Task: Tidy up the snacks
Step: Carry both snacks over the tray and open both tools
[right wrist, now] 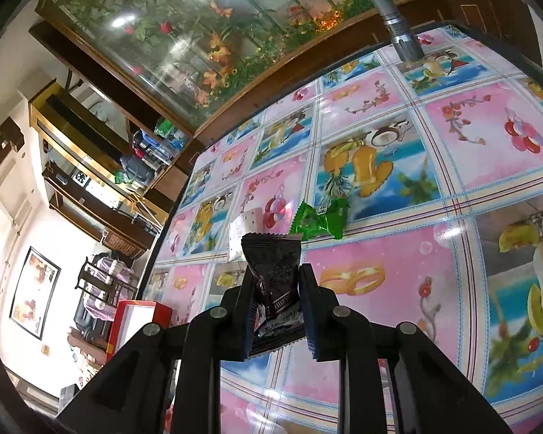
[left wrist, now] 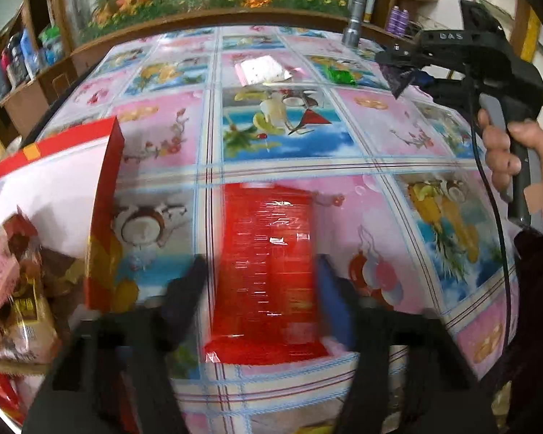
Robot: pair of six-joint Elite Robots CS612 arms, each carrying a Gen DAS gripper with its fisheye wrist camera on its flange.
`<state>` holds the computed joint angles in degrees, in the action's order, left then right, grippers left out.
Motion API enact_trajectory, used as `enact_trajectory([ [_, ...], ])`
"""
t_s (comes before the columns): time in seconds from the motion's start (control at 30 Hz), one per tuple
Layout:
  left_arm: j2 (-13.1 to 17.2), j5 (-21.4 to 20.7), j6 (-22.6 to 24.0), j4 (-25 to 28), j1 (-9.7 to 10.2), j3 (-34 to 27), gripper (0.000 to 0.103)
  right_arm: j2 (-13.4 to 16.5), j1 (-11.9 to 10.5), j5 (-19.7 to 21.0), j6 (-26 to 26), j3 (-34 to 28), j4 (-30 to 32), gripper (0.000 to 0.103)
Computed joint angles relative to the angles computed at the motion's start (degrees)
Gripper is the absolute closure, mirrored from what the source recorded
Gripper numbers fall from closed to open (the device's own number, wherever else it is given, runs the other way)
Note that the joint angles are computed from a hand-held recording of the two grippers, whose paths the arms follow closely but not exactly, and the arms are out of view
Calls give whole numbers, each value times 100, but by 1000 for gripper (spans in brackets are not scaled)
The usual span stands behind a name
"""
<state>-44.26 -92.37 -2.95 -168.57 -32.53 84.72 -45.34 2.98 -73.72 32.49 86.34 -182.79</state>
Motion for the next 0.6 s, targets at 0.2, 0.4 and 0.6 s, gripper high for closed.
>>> enact_trajectory([
  [0.2, 6, -187, -7, -167, 15, 22, 55, -9, 2, 36, -28, 6, -53, 80],
  [0.4, -79, -177, -10, -439, 40, 90, 55, 60, 29, 312, -94, -72, -144, 81],
  [0.6, -197, 276, 61, -996, 124, 175, 55, 187, 209, 677, -422, -323, -156, 81],
])
